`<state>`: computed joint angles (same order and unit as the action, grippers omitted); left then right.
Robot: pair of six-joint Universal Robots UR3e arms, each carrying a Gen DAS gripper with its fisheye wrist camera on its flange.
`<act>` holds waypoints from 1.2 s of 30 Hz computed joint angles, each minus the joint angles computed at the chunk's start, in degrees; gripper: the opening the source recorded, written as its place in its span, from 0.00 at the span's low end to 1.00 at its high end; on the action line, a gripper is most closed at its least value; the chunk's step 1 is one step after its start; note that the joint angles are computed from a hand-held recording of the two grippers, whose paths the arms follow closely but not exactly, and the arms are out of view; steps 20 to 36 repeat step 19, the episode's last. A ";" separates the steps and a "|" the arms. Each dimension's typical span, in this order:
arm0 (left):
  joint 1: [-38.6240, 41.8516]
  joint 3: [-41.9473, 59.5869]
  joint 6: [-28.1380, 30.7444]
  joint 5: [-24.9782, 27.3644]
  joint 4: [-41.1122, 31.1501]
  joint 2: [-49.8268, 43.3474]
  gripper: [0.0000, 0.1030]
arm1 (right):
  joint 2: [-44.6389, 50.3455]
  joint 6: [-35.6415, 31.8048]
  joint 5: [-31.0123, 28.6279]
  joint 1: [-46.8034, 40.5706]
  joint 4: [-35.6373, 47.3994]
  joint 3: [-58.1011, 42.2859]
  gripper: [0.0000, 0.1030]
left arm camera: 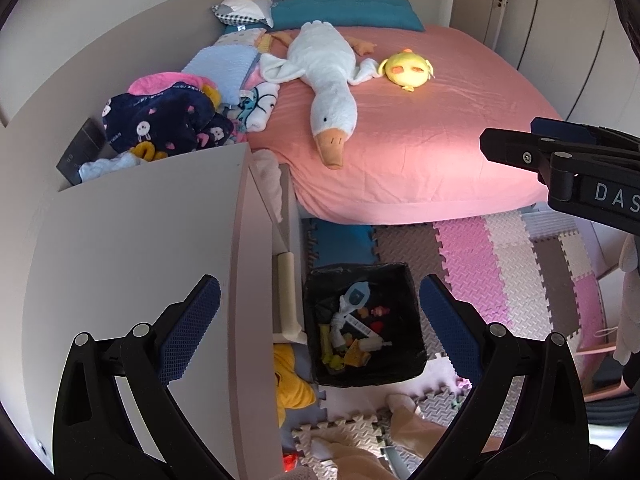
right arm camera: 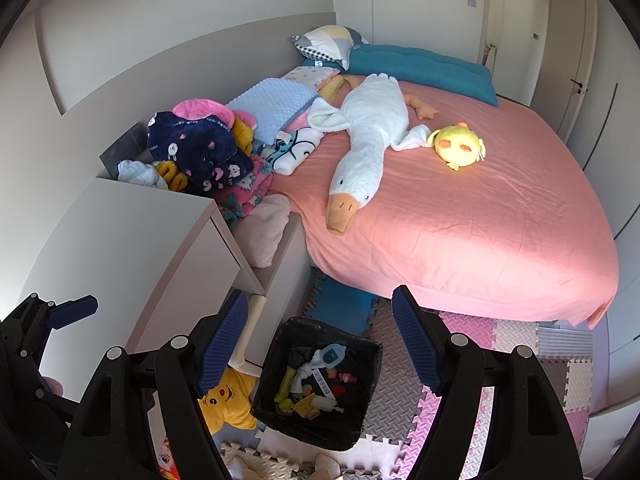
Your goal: Collect trash
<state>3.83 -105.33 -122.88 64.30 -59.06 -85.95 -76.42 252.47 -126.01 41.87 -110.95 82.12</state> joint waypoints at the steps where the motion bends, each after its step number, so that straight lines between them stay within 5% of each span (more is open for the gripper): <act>1: 0.13 0.39 0.04 -0.34 -0.56 -0.30 0.94 | 0.20 0.09 -0.06 0.10 0.06 -0.20 0.73; 36: 1.03 2.64 -0.46 -2.89 -2.50 -2.82 0.93 | -1.61 -0.65 0.17 -0.72 -0.56 1.80 0.73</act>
